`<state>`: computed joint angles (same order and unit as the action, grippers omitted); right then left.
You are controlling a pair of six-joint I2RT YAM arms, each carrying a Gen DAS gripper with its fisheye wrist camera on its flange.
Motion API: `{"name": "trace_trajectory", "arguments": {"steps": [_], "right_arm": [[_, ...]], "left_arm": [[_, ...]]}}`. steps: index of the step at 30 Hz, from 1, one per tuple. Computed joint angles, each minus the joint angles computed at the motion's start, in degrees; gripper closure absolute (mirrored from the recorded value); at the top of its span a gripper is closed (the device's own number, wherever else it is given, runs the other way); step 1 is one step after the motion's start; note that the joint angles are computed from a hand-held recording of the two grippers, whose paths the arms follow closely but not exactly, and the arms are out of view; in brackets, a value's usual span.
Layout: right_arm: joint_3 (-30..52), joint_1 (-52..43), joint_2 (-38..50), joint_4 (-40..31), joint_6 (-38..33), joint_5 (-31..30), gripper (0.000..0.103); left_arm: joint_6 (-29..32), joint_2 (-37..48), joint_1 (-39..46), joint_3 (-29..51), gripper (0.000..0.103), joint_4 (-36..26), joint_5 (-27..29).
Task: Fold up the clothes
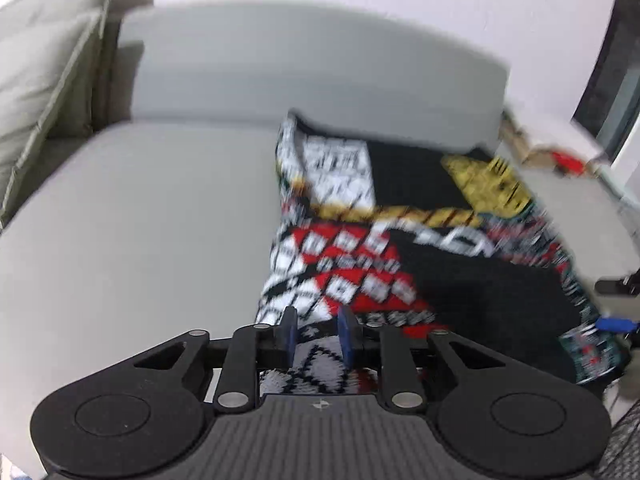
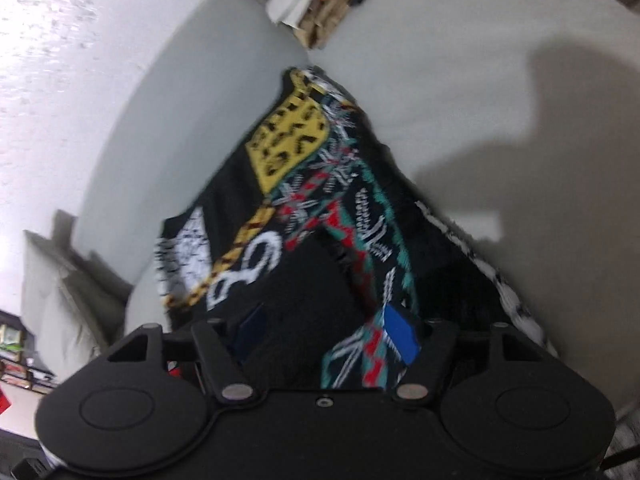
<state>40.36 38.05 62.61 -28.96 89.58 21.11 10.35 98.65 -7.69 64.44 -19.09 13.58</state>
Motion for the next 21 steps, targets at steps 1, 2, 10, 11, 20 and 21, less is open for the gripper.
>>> {"name": "trace_trajectory", "arguments": {"steps": [1, 2, 10, 11, 20, 21], "right_arm": [[-0.16, -1.44, 1.45, 1.18, -0.77, -1.31, 0.039], [-0.36, -2.43, 2.8, 2.46, -1.71, -2.27, 0.039], [4.36, 0.74, 10.19, 2.75, -6.42, 1.96, 0.097], [5.33, 2.99, 8.79, -0.09, -5.52, 4.1, 0.097], [1.92, 8.86, 7.87, -5.48, -0.08, 4.12, 0.097], [2.44, 9.28, 9.09, -5.51, -0.91, 5.61, 0.097]], "left_arm": [[1.39, 1.63, -0.3, 1.19, 0.084, -1.64, -1.69], [2.52, 2.82, -0.56, 1.46, 0.083, -2.2, -2.89], [3.39, 2.3, -0.38, -0.2, 0.079, -0.32, -3.33], [4.08, 1.11, 0.53, -0.48, 0.079, -1.31, -2.38], [7.61, 1.03, -0.82, -1.22, 0.077, -2.27, -5.23], [7.99, 0.27, -0.9, -1.62, 0.077, -2.23, -5.43]]}}
